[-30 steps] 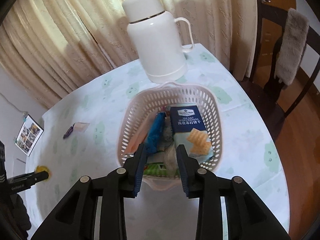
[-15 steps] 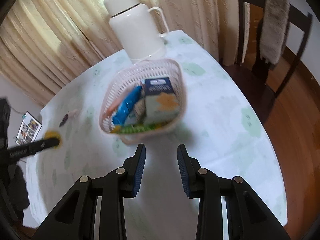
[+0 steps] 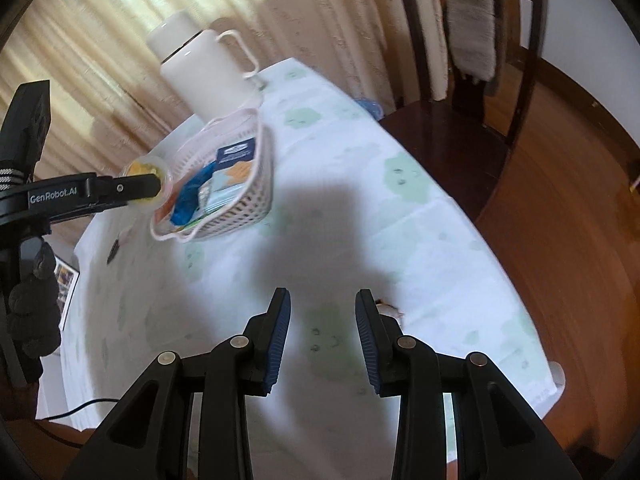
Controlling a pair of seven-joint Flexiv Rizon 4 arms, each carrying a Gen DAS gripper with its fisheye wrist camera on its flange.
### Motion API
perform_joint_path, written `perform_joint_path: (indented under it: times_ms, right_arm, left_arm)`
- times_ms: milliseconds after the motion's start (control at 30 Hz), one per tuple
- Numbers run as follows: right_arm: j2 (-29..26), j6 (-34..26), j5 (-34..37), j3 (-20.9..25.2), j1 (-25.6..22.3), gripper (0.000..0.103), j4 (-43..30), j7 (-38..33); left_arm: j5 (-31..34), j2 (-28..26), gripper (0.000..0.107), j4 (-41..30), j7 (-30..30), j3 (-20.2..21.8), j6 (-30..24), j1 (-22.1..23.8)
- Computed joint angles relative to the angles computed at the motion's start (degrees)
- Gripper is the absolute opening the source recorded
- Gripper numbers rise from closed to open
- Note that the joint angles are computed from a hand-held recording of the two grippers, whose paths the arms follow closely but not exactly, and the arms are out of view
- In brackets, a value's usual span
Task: Organize snacks
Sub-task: 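Carry the yellow jelly cup with the left tool into the basket and release, then move both tools back toward the purple candy and pastry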
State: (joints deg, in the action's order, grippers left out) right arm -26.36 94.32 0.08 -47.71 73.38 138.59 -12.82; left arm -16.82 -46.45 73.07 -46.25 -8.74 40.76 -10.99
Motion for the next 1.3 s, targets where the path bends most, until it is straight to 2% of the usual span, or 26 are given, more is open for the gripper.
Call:
perform_joint_path:
  times_ms: [100, 200, 633, 867, 1100, 1300]
  right_arm:
    - [0.14, 0.3, 0.23, -0.4, 0.4, 0.036, 0.48, -0.08]
    - [0.24, 0.76, 0.53, 0.3, -0.3, 0.036, 0.57, -0.62]
    - [-0.51, 1.6, 0.46, 5.83, -5.49, 0.036, -1.89, -2.57]
    - [-1.05, 1.78, -0.29, 6.7, -6.13, 0.037, -3.22, -2.76]
    - [-1.72, 1.9, -2.07, 12.89, -11.73, 0.038, -6.75, -4.14]
    - [-3.56, 1.13, -5.65, 20.66, -19.15, 0.038, -12.91, -6.24]
  left_arm:
    - [0.94, -1.0, 0.042, -1.58, -2.04, 0.89, -0.28, -1.22]
    - [1.14, -1.79, 0.056, -2.95, -4.64, 1.29, -0.77, -1.49]
    - [1.74, -1.02, 0.06, -2.18, -6.19, 1.57, -0.89, -0.12]
    - [1.36, 0.37, 0.061, 0.24, -6.18, 1.54, 0.84, 1.44]
    - [1.02, 1.98, 0.061, 3.32, -7.11, 2.5, 2.66, 3.48]
    - [0.74, 2.93, 0.061, 4.94, -8.47, 3.76, 4.36, 6.19]
